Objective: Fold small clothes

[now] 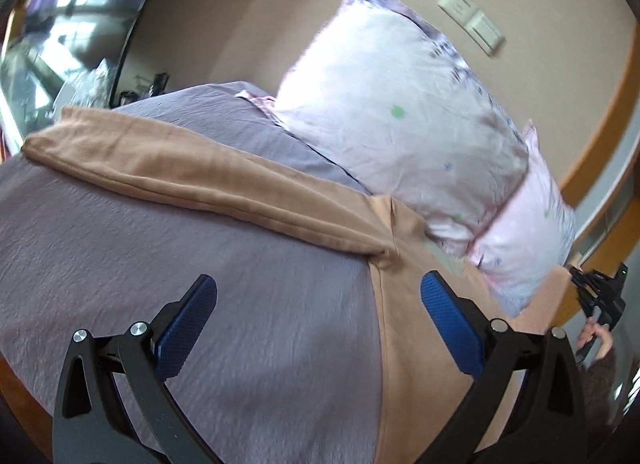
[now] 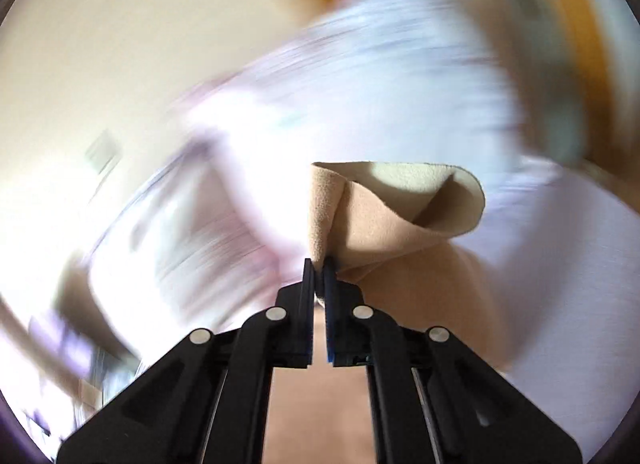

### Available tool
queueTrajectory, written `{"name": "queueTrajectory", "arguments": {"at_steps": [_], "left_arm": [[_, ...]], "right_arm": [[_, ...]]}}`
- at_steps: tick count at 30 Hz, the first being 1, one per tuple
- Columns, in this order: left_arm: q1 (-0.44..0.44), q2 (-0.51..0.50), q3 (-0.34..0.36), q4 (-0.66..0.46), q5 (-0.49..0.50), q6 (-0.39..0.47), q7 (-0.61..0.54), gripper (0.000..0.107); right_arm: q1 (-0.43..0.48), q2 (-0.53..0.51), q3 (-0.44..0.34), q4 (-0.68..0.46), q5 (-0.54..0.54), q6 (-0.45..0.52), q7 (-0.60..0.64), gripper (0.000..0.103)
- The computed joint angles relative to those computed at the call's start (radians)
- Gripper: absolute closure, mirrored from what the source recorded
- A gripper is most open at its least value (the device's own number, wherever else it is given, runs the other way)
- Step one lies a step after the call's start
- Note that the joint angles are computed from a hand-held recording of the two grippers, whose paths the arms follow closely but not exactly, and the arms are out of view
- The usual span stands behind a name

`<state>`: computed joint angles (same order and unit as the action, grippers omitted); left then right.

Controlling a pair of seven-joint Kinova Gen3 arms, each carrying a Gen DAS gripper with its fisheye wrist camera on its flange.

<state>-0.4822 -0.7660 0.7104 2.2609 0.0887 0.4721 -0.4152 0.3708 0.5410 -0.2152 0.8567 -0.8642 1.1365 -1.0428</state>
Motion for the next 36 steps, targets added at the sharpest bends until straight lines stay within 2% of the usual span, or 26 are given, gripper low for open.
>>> {"name": "queueTrajectory", "arguments": {"at_steps": [4, 6, 8, 9, 10, 11, 14, 17, 20, 23, 27, 28, 30, 32, 33, 34, 36], "left_arm": [[0.015, -0.006, -0.065, 0.033, 0.031, 0.008, 0.036, 0.006], [0.013, -0.012, -0.088, 0.031, 0.025, 0.049, 0.049, 0.006], [0.024, -0.022, -0.124, 0.044, 0.023, 0.058, 0.063, 0.006], [0.03, -0.028, -0.147, 0.052, 0.023, 0.06, 0.07, 0.006], [0.032, -0.037, -0.171, 0.06, 0.02, 0.064, 0.076, 0.006], [0.027, -0.044, -0.188, 0.063, 0.014, 0.072, 0.083, 0.006], [-0.001, -0.046, -0.227, 0.063, -0.015, 0.102, 0.091, 0.006], [-0.009, -0.037, -0.285, 0.09, -0.006, 0.095, 0.123, 0.006], [-0.031, -0.047, -0.322, 0.101, -0.003, 0.11, 0.17, 0.012], [-0.039, -0.054, -0.361, 0.11, 0.002, 0.116, 0.209, 0.012], [-0.014, -0.003, -0.436, 0.104, -0.013, 0.11, 0.213, 0.013], [-0.009, 0.002, -0.452, 0.108, -0.017, 0.103, 0.214, 0.017], [-0.018, 0.01, -0.472, 0.111, -0.026, 0.108, 0.225, 0.036], [-0.02, 0.012, -0.488, 0.131, -0.029, 0.097, 0.237, 0.071], [-0.012, 0.017, -0.499, 0.141, -0.03, 0.089, 0.235, 0.081], [-0.003, 0.026, -0.512, 0.147, -0.035, 0.084, 0.229, 0.097], [-0.003, 0.042, -0.514, 0.136, -0.047, 0.095, 0.211, 0.099]], "right_arm": [[-0.184, 0.017, -0.093, 0.045, 0.135, 0.054, 0.032, 0.099], [-0.272, 0.053, -0.096, 0.026, 0.216, 0.113, -0.001, 0.097], [-0.339, 0.085, -0.114, 0.032, 0.285, 0.194, -0.026, 0.088], [-0.345, 0.102, -0.131, 0.023, 0.297, 0.235, -0.04, 0.077], [-0.338, 0.111, -0.148, 0.025, 0.293, 0.259, -0.038, 0.069], [-0.327, 0.103, -0.146, 0.033, 0.272, 0.268, -0.024, 0.053], [-0.269, 0.041, -0.084, 0.112, 0.155, 0.207, 0.067, 0.029], [-0.206, 0.012, -0.086, 0.16, 0.099, 0.161, 0.096, 0.02], [-0.124, 0.01, -0.126, 0.172, 0.104, 0.157, 0.105, 0.016], [-0.081, 0.002, -0.103, 0.198, 0.05, 0.152, 0.156, 0.011], [-0.036, 0.006, -0.072, 0.205, -0.026, 0.188, 0.187, 0.008], [-0.021, 0.009, -0.08, 0.2, -0.03, 0.199, 0.181, 0.008], [0.014, 0.02, -0.114, 0.197, -0.029, 0.203, 0.178, 0.007], [0.014, 0.016, -0.083, 0.209, -0.069, 0.213, 0.207, 0.007], [0.011, 0.017, -0.063, 0.211, -0.086, 0.219, 0.223, 0.007], [-0.001, 0.014, -0.027, 0.214, -0.111, 0.231, 0.24, 0.006], [-0.001, 0.013, 0.004, 0.213, -0.134, 0.246, 0.263, 0.006]]}}
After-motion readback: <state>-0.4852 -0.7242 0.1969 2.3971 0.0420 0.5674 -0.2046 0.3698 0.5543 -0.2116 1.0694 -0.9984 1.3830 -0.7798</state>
